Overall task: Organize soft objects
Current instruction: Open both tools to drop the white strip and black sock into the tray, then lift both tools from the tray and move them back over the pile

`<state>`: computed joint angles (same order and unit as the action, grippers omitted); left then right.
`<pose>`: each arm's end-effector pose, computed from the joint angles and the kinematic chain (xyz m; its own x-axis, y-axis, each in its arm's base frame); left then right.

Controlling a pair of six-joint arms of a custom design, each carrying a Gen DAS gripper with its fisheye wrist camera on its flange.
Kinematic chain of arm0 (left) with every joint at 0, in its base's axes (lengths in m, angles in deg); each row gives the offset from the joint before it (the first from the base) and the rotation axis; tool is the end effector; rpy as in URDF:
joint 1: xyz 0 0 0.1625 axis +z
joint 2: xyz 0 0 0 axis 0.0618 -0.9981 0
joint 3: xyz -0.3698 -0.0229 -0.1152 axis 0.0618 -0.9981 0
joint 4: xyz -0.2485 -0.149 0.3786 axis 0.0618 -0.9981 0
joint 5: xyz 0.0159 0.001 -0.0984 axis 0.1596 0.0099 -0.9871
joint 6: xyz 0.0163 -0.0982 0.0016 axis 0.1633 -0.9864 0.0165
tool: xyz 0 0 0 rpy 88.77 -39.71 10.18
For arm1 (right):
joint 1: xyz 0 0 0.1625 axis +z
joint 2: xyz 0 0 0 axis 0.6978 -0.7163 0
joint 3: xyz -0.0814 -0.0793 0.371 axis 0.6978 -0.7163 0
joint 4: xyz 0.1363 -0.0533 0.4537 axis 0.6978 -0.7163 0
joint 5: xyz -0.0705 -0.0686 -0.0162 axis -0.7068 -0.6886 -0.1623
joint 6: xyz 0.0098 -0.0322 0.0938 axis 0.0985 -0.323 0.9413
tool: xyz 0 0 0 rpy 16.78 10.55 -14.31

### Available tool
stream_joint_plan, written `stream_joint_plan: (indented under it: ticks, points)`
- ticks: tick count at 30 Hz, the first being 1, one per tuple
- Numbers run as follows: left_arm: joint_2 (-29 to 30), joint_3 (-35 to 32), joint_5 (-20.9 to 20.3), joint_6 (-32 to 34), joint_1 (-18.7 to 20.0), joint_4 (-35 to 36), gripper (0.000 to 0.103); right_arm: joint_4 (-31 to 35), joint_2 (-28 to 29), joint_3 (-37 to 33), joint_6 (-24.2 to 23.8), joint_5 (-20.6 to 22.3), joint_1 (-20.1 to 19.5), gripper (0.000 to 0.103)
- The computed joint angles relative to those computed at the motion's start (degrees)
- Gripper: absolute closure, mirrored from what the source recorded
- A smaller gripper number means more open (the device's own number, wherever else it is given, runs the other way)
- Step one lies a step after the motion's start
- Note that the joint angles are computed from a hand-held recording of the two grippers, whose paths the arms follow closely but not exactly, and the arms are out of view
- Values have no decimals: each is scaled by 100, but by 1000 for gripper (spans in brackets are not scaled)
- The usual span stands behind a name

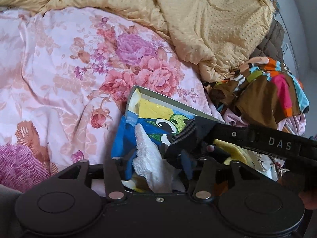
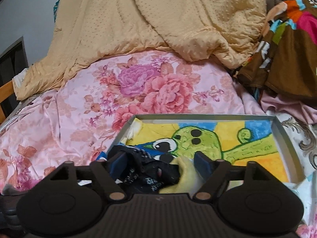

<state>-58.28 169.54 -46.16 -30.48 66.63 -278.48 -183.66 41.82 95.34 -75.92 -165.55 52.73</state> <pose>-0.0418 -0.6892 0.1032 -0.9353 -0.2679 -0.2313 0.1283 0.3526 -0.9269 0.2272 -0.8028 0.0525 -0.6011 -0.6437 0.4736 -0.7989 0.4683 -0.3774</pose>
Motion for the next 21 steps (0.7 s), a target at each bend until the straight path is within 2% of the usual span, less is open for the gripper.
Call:
stream_joint_plan:
  ticks: [7, 13, 16, 21]
  points:
    - [-70, 161, 419, 135, -224, 20, 33, -31, -310, 259, 87, 66, -93, 9]
    - [-105, 320, 1031, 535, -502, -448, 17, -198, -760, 735, 44, 429, -168, 1]
    - [-162, 448, 1296, 739, -670, -708, 10, -286, -1018, 1022, 8, 589, -181, 0]
    - [-291, 692, 1710, 957, -1006, -1102, 4, -471, -1472, 1557, -133, 870, -207, 0]
